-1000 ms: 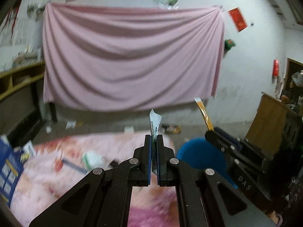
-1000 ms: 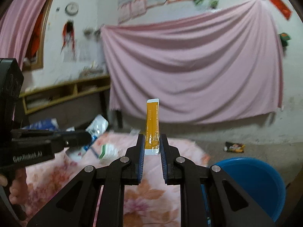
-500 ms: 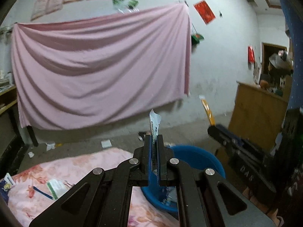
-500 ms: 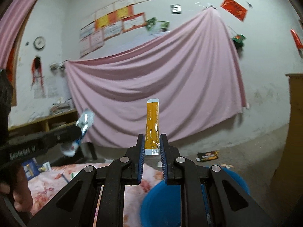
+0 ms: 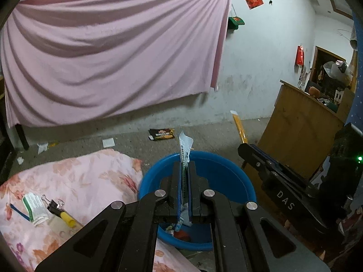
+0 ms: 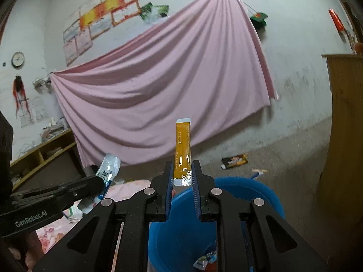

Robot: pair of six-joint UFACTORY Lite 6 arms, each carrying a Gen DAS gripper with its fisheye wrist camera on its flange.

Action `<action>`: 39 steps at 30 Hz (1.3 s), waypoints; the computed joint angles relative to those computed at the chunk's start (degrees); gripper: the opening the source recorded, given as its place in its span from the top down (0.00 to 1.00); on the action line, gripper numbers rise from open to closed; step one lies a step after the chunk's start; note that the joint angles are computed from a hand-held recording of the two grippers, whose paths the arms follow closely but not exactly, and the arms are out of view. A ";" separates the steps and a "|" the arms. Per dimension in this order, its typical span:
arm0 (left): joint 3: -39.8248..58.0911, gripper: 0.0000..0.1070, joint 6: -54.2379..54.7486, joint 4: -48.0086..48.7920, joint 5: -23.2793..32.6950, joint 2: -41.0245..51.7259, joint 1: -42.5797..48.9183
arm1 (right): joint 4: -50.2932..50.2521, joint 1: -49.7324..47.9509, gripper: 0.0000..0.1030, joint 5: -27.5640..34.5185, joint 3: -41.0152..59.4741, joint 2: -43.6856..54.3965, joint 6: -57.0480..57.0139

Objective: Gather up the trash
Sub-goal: 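Open both grippers to drop the items into the blue basin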

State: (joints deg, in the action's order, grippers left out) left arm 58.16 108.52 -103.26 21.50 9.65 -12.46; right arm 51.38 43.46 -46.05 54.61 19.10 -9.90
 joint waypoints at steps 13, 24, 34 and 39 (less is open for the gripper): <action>0.24 0.75 -6.83 4.63 -0.70 0.63 0.79 | -2.49 -4.18 0.83 8.42 0.88 1.44 4.85; -4.34 0.70 0.72 -1.96 0.55 -5.20 7.65 | 0.72 -2.42 0.74 6.76 3.21 1.88 0.32; -9.45 0.48 6.58 -6.57 6.48 -12.47 22.04 | 5.16 2.97 0.54 1.67 12.30 6.05 -10.36; -11.62 0.25 11.33 -10.99 11.52 -14.35 30.14 | 5.23 5.83 0.28 -1.92 17.05 8.77 -13.54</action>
State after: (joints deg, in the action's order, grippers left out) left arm 46.54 119.86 -114.24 33.03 -4.69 17.67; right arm 56.61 49.29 -47.97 71.66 27.87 -23.44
